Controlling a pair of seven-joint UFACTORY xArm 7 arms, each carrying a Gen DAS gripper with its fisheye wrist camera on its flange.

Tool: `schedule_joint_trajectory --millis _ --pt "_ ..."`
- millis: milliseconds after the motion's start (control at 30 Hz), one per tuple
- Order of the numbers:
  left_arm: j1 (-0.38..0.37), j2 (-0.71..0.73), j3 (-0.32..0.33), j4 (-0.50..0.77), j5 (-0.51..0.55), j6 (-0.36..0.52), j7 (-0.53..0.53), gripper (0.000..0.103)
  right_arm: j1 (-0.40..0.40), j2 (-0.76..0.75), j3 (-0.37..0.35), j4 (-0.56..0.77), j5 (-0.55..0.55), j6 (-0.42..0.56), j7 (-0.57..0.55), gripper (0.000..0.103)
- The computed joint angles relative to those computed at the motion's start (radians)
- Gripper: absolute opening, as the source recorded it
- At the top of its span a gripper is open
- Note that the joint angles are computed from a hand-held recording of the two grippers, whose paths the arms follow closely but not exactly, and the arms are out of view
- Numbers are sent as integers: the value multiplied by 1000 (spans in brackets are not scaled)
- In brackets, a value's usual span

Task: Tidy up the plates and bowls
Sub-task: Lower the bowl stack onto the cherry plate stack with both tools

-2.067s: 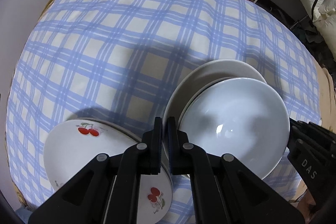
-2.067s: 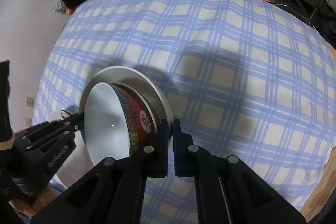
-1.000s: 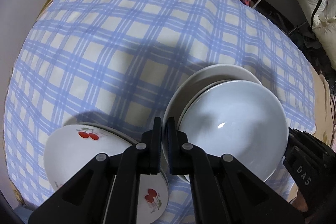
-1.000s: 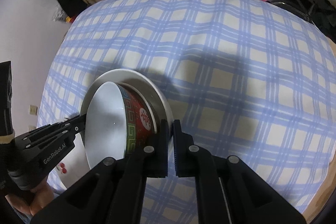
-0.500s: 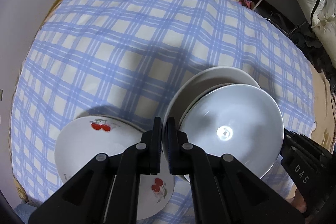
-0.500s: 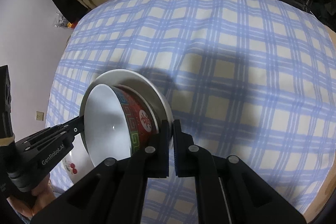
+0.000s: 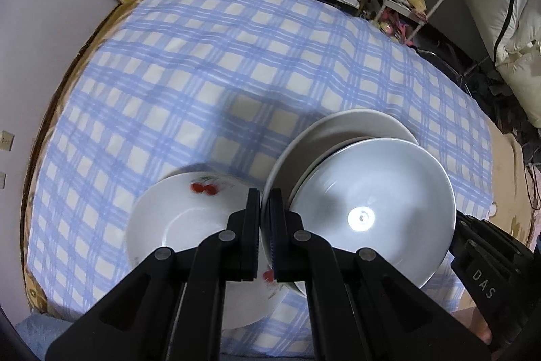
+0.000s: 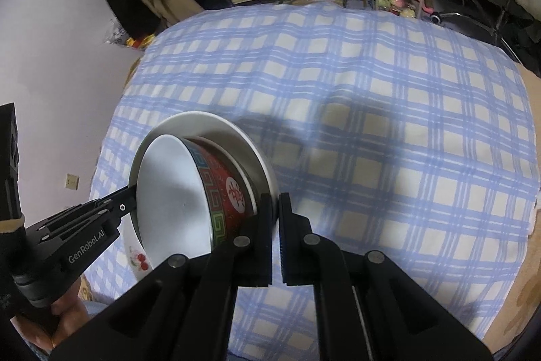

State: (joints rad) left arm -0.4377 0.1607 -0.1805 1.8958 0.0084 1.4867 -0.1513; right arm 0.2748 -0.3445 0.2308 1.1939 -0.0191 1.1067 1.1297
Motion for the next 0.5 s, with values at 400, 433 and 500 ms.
schedule_joint_trajectory --millis 400,433,500 --pt "134 -239 51 -308 -57 -70 66 3 91 154 68 110 -52 -52 52 8" --pt "144 -248 53 -327 -60 -76 71 3 101 166 66 115 -56 -57 54 8" --pt "165 -267 60 -373 -66 -89 80 3 122 199 66 128 -65 -70 55 8"
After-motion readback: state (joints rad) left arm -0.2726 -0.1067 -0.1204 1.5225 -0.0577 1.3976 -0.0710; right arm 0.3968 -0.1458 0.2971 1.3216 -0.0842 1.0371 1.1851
